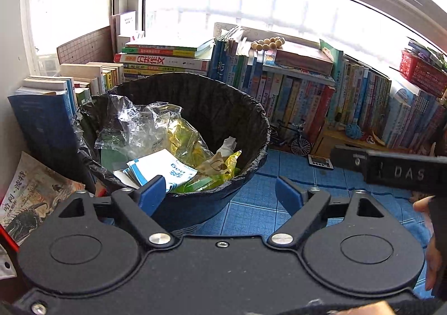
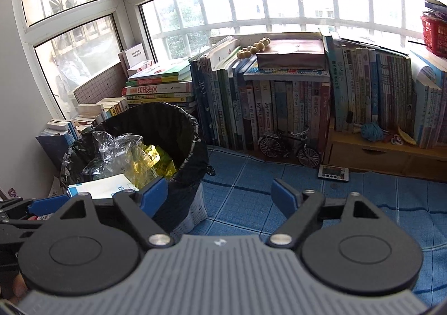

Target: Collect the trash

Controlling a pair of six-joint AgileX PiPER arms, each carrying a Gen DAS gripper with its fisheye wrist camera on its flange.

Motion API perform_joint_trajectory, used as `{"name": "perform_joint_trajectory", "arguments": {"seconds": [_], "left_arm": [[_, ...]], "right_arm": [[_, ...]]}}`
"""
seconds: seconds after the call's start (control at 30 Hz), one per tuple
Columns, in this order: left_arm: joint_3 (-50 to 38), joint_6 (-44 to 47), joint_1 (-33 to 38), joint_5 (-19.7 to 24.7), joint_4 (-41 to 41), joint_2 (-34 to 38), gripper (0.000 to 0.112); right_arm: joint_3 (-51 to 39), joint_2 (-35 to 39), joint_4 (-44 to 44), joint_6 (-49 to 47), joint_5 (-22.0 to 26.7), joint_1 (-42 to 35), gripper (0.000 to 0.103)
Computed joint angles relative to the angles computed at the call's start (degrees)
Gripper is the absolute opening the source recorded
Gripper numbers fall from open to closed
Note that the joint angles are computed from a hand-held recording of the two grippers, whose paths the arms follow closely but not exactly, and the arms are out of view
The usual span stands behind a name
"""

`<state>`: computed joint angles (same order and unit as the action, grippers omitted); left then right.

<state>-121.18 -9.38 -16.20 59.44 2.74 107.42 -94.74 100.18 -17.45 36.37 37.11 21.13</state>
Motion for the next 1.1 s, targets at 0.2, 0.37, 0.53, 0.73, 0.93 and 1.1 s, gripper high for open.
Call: {"name": "perform_joint_trajectory", "arguments": {"seconds": [0.2,0.37,0.53,0.73,0.93,1.1], "left_arm": [[2.91,-0.58,-1.47,0.4,2.28,-1.82,0.087],[6.96,-2.04,-2.34,-0.21,2.58,-2.97,0.089],[9.23,-2.41,-3.4,0.63,4.43,-3.03,0.088],[8.72,-2.58,-4.26,1.2,5.83,-1.87,0.089],[7.2,-2.2,-4.81,1.88,5.77,-0.29,0.089],[7.12,-2.03,-5.0,1.48,5.21,0.48,0.089]], "right_arm": [[7.39,-2.85,-2.03,4.28,-0.83,0.3,0.097],[11.55,-4.16,0.31,3.45,-1.38,0.03,0.101],[14.84,-5.31,0.94,2.89,-1.91,-0.08,0.103],[16.89,-6.17,-0.48,4.06,-2.43,-0.14,0.103],[19.67,-7.38,-5.2,8.01,-4.7,0.03,0.103],[18.66,-6.71,-1.33,3.88,-2.43,-0.7,0.103]]}}
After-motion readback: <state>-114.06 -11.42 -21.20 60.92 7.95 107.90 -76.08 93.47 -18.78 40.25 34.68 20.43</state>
